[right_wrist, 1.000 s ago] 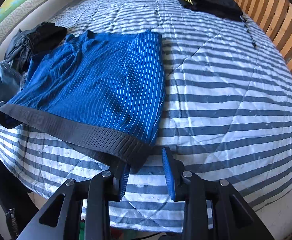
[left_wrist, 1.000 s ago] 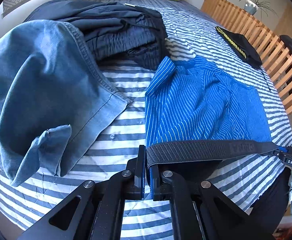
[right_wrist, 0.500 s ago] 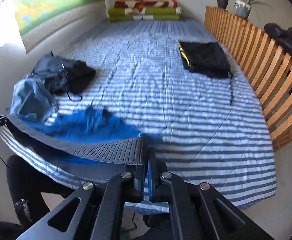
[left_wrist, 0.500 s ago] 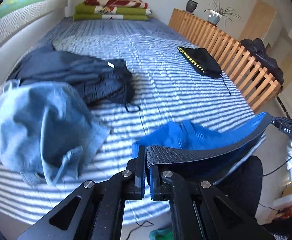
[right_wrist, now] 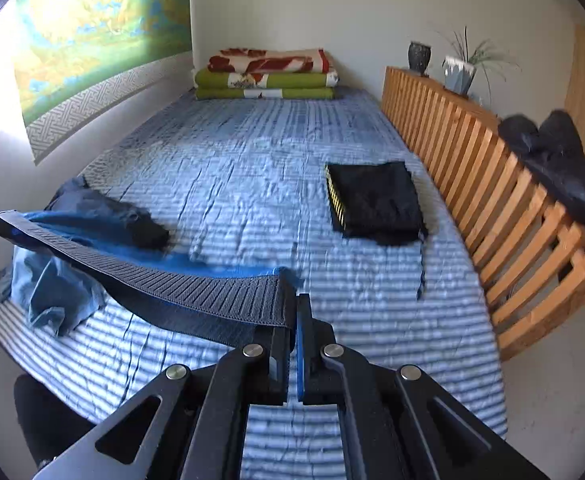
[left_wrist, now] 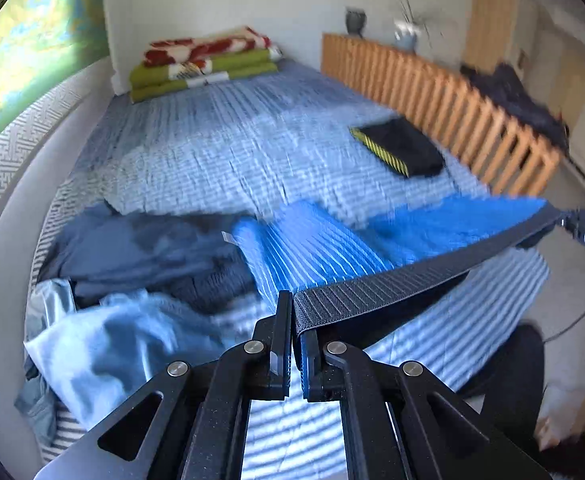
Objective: Fold small clothes
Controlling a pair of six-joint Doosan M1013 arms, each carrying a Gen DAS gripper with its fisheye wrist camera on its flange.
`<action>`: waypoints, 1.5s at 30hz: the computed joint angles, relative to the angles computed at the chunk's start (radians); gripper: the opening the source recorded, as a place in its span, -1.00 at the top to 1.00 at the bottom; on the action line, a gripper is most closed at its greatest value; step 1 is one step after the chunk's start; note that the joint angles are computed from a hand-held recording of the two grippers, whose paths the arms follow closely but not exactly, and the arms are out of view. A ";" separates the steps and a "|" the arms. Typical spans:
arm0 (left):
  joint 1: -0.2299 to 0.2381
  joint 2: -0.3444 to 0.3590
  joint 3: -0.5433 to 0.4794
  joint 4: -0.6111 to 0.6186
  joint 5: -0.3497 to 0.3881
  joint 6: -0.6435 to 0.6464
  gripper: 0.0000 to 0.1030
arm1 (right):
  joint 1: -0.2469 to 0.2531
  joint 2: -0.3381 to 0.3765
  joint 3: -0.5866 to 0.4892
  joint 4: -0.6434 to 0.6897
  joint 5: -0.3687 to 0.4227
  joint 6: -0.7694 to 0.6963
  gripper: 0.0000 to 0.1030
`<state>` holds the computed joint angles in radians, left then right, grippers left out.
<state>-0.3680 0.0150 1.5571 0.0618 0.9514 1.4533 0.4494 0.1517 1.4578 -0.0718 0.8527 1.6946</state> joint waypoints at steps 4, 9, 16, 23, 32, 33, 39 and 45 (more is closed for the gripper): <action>-0.034 0.032 0.088 -0.061 0.096 0.047 0.90 | -0.002 0.018 0.096 0.044 0.086 0.020 0.96; -0.051 0.090 0.173 -0.183 0.170 0.091 0.85 | 0.014 0.088 0.168 0.035 0.206 0.007 0.92; -0.032 0.041 0.208 -0.235 0.164 0.123 0.68 | -0.023 0.036 0.177 0.143 0.219 -0.092 0.77; -0.021 0.021 0.228 -0.204 0.176 0.149 0.55 | -0.013 0.027 0.171 0.048 0.212 -0.122 0.52; 0.091 0.064 0.209 -0.304 -0.003 0.009 0.54 | -0.086 0.105 0.113 0.209 0.062 -0.020 0.52; 0.097 0.088 0.195 -0.278 -0.021 -0.035 0.54 | -0.089 0.126 0.097 0.211 0.052 -0.005 0.52; 0.137 0.181 0.154 -0.384 -0.052 -0.056 0.54 | -0.128 0.246 -0.007 0.332 0.088 0.023 0.52; 0.107 0.204 0.140 -0.320 -0.067 -0.078 0.73 | -0.111 0.306 -0.057 0.306 0.142 0.028 0.52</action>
